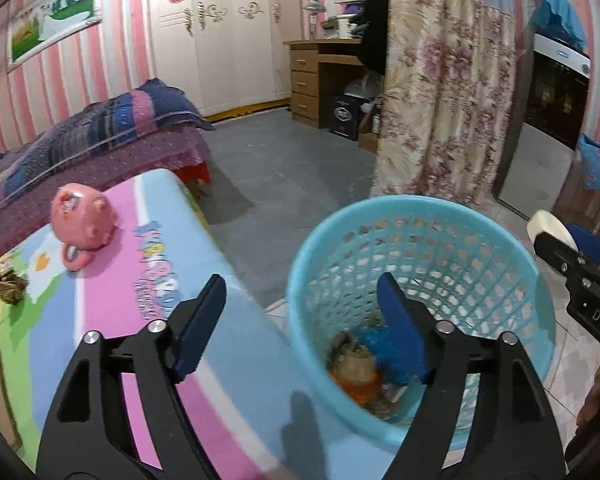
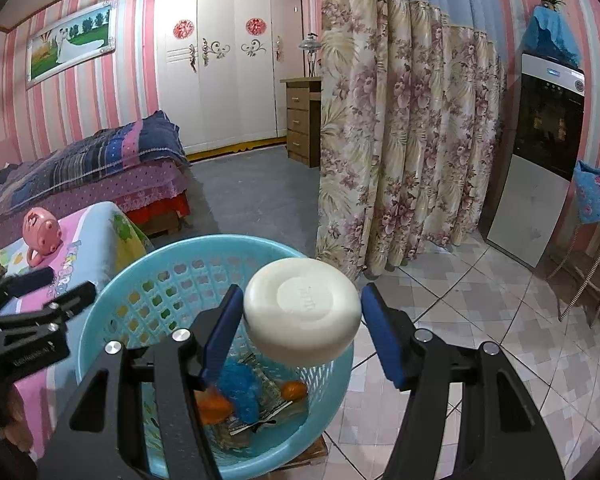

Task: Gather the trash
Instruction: 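Open both tools to drop the paper and soap bar into the basket, then move both open tools back toward the orange ball and brown paper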

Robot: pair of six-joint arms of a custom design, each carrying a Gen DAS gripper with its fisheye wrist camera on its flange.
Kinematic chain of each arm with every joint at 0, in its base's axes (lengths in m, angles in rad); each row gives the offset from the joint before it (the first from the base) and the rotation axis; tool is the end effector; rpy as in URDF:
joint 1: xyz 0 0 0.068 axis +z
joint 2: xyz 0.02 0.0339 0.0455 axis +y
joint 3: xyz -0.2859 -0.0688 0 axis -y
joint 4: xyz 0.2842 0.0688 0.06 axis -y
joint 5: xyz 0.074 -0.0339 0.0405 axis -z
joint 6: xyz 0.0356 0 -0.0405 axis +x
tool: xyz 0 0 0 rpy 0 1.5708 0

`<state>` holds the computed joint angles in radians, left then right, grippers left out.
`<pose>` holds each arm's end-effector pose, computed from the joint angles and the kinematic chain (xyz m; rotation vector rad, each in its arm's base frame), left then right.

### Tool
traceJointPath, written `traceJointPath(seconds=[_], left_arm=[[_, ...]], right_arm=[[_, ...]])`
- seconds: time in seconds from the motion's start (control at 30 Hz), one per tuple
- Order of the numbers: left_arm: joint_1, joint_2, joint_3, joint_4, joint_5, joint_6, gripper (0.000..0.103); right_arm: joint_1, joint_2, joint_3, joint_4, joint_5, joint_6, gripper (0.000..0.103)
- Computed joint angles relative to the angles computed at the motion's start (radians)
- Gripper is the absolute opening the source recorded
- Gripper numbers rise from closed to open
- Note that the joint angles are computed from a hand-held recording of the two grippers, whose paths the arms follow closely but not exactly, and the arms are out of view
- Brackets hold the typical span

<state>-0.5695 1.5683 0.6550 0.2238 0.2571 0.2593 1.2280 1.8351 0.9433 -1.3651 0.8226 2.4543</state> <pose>0.2681 -0.1824 0.1421 1.0403 2.0214 -0.4551 0.1112 0.2339 0.1300 0.9583 1.9411 -0.4871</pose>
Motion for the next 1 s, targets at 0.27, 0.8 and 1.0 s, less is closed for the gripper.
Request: traceJointPath(seconds=[0.27,0.8,1.0], left_arm=[[0.158,-0.081,-0.011,-0.030,0.043,0.033,0.090],[0.481,-0.162,0.029,-0.144,0.137,0.083,0.097],[0.617,-0.132,0.060,-0.142,0.174,0.111,0.097]], right_arm=[[-0.085,0.025,0.041,0.085,0.039,-0.195,0.061],[-0.060,0.086,0.264,-0.001,0.154,-0.314,0.096],[-0.075,0.132,0.373,0.105,0.204,-0.505,0.096]])
